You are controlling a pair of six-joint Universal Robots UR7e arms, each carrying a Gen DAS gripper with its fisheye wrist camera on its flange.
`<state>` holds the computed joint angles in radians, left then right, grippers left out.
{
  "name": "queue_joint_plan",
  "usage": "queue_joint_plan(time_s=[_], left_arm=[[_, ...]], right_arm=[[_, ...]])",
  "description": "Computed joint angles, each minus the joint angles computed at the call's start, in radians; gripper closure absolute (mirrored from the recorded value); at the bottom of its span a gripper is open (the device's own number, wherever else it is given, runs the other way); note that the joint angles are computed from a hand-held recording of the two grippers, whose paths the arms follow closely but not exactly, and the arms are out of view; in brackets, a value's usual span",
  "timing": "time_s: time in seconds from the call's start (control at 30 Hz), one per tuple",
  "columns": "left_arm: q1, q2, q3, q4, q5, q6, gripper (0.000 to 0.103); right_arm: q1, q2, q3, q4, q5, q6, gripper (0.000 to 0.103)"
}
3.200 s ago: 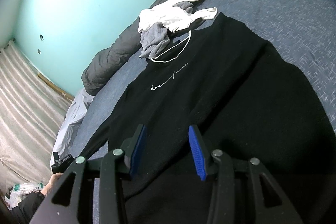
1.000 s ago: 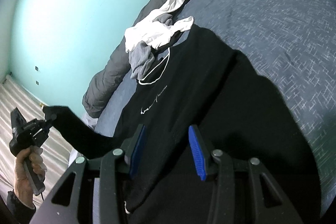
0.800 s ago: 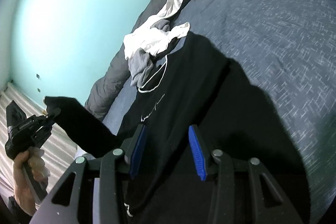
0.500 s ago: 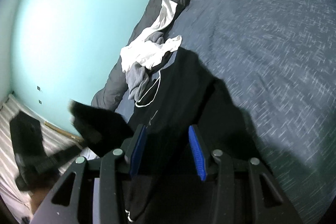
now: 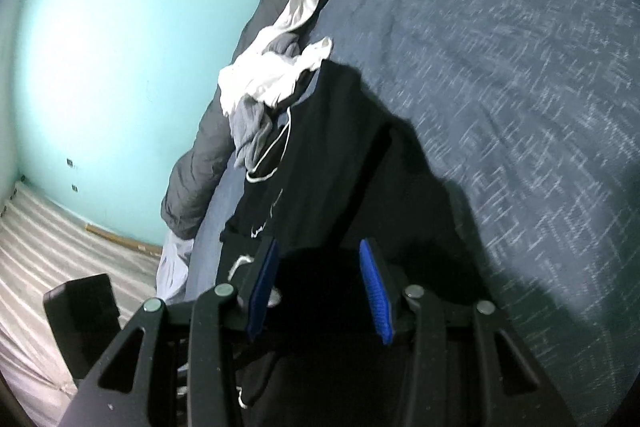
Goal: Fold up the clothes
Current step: 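Lay the sleeve across the hoodie body and open the left gripper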
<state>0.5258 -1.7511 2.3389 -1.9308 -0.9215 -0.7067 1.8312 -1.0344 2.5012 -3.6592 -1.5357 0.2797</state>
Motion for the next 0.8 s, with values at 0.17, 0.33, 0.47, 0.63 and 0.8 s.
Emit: queue_joint_plan(time_s=[0.17,0.33,0.47,0.63,0.8], left_arm=[[-0.014,-0.137,0.010,0.170,0.042,-0.105,0.057],[-0.001,-0.302,0.033,0.369,0.091,-0.245,0.057],[0.003,-0.401,0.035,0.524,0.124,-0.334,0.057],[0.016,-0.480,0.024,0.701,0.161,-0.433,0.057],[0.026,-0.525,0.028,0.744,0.167,-0.457,0.057]], right_arm=[[0.010,0.008,-0.010,0.039,-0.025,0.007,0.043],[0.038,0.009,-0.034,0.101,-0.099,-0.002,0.043],[0.066,0.007,-0.062,0.183,-0.183,-0.033,0.043],[0.093,0.023,-0.090,0.264,-0.250,-0.074,0.043],[0.103,0.028,-0.091,0.277,-0.276,-0.106,0.074]])
